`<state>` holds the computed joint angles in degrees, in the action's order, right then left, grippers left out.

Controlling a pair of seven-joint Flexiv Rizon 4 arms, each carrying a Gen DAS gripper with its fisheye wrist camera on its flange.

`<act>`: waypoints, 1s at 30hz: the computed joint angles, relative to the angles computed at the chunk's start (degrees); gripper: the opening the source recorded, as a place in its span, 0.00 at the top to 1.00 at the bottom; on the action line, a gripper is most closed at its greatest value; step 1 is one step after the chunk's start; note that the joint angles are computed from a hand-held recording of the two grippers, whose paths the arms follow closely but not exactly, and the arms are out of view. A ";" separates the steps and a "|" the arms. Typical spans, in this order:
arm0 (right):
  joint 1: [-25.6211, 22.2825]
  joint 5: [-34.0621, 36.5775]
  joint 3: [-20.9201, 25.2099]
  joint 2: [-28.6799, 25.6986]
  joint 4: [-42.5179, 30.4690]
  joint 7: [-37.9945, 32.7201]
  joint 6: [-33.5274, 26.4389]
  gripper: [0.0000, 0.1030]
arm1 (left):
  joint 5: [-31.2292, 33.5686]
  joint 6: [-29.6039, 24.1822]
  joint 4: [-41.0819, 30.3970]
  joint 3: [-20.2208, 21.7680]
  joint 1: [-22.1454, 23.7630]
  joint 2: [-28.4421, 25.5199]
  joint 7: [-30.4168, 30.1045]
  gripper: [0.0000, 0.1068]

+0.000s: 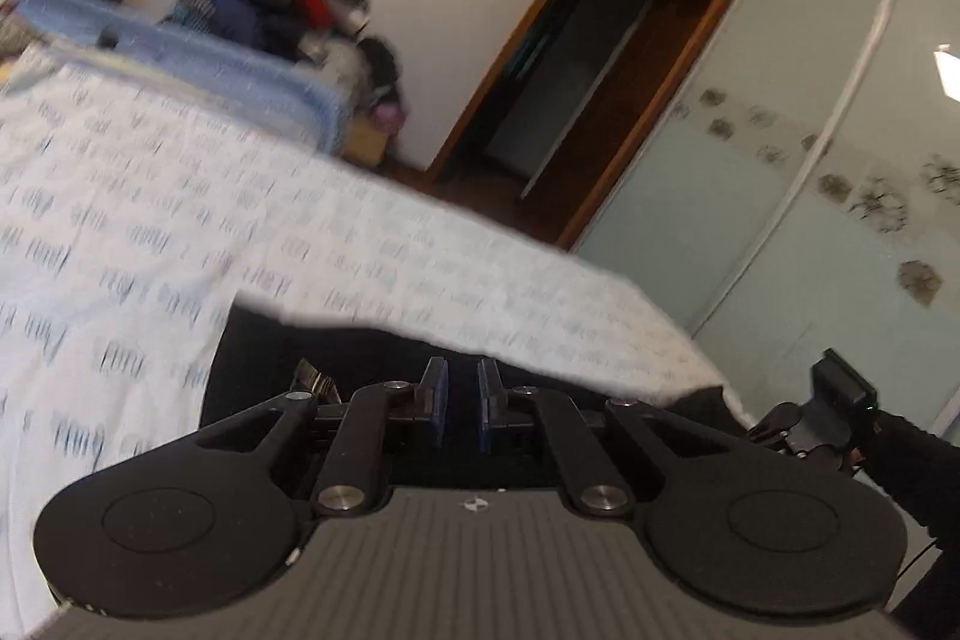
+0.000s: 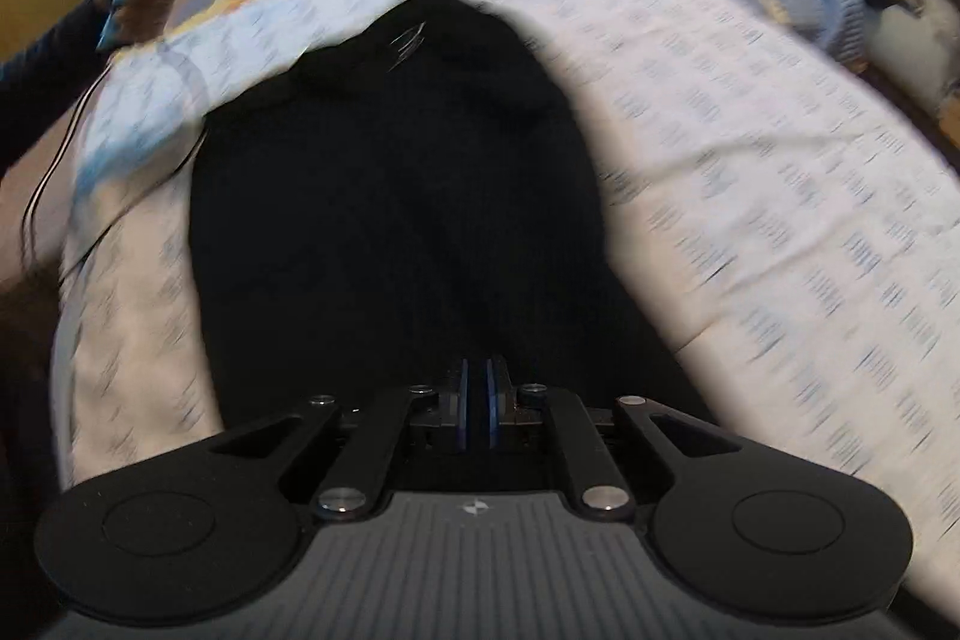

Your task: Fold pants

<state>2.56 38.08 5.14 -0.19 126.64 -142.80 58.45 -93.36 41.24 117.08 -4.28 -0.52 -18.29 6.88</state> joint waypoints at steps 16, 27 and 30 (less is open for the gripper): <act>-10.62 16.18 -2.75 -12.98 -19.77 3.32 -10.05 0.11 | 27.94 11.14 -30.91 -3.62 0.93 -25.91 -36.99 0.16; -18.74 16.71 1.07 -25.10 -32.76 0.91 -12.58 0.06 | 41.05 4.05 -40.26 -11.92 6.71 -33.56 -37.10 0.64; -19.78 15.09 3.09 -26.87 -33.98 -0.14 -12.32 0.06 | 41.47 6.71 -37.62 -13.73 7.45 -32.41 -33.14 0.62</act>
<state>-17.21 53.17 8.23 -27.06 92.66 -142.94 46.13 -51.89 47.96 79.46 -18.02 6.94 -50.70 -26.26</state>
